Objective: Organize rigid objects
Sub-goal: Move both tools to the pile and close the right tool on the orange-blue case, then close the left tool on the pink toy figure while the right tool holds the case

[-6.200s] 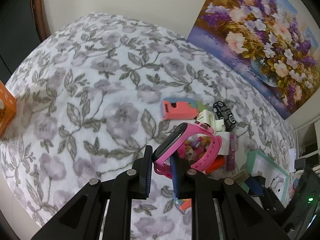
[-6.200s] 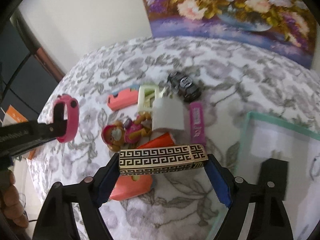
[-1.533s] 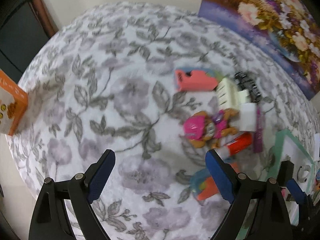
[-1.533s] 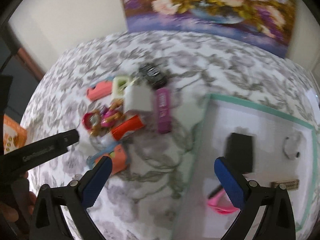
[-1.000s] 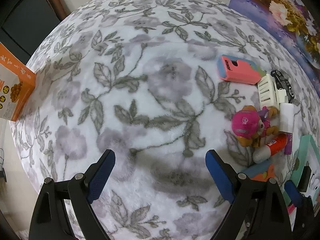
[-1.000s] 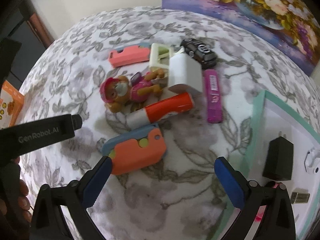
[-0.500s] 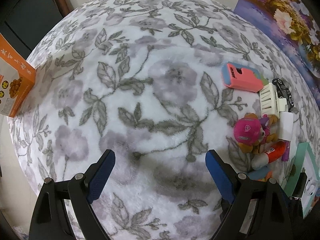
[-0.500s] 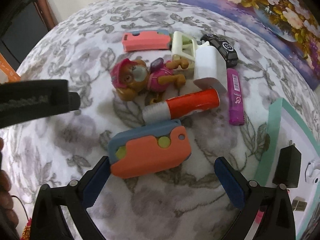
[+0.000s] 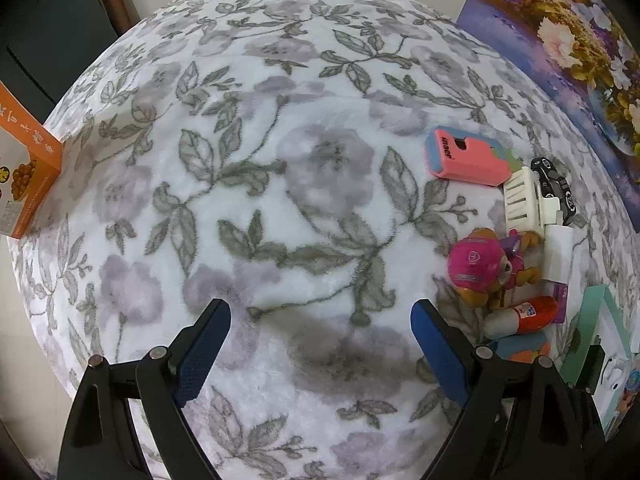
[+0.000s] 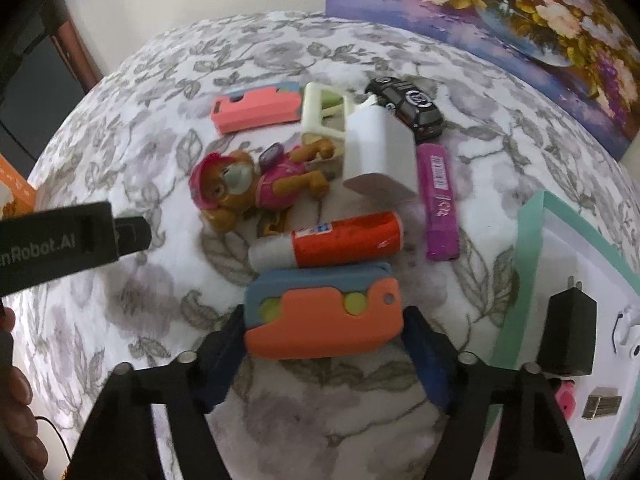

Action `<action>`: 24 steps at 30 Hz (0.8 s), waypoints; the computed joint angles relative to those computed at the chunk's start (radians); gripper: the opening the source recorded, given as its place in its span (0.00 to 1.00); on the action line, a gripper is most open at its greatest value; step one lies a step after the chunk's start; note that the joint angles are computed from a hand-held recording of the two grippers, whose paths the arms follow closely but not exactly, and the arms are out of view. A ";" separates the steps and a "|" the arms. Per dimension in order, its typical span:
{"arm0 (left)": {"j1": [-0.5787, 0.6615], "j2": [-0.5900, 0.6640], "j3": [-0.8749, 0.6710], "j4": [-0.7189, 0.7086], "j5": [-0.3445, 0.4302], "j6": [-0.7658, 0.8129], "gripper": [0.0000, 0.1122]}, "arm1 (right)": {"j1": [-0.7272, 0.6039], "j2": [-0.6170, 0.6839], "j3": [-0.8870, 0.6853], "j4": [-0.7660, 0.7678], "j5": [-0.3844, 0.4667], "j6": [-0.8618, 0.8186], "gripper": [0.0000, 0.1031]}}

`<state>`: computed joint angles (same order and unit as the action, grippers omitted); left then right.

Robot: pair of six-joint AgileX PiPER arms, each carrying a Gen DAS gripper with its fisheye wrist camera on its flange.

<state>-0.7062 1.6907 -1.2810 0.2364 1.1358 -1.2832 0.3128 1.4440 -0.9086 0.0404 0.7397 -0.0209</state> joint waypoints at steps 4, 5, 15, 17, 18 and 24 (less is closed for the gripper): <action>-0.001 0.009 -0.018 -0.015 -0.011 0.008 0.82 | -0.066 0.014 -0.019 0.076 0.002 -0.082 0.71; 0.002 0.011 -0.021 -0.023 -0.019 0.011 0.82 | -0.076 0.016 -0.021 0.082 0.003 -0.089 0.71; 0.009 0.033 -0.094 -0.037 -0.066 0.044 0.82 | -0.190 0.040 -0.061 0.184 0.011 -0.160 0.71; 0.012 0.043 -0.108 -0.033 -0.088 0.064 0.82 | -0.217 0.038 -0.072 0.207 0.018 -0.185 0.71; 0.011 0.048 -0.117 -0.029 -0.092 0.069 0.82 | -0.196 0.050 -0.076 0.199 0.001 -0.157 0.71; 0.005 0.097 -0.175 -0.028 -0.123 0.114 0.82 | -0.232 0.016 -0.083 0.229 0.012 -0.175 0.71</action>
<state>-0.7008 1.7875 -1.4564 0.2087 1.0127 -1.1690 0.0809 1.4597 -0.9912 0.2691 0.7513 -0.1963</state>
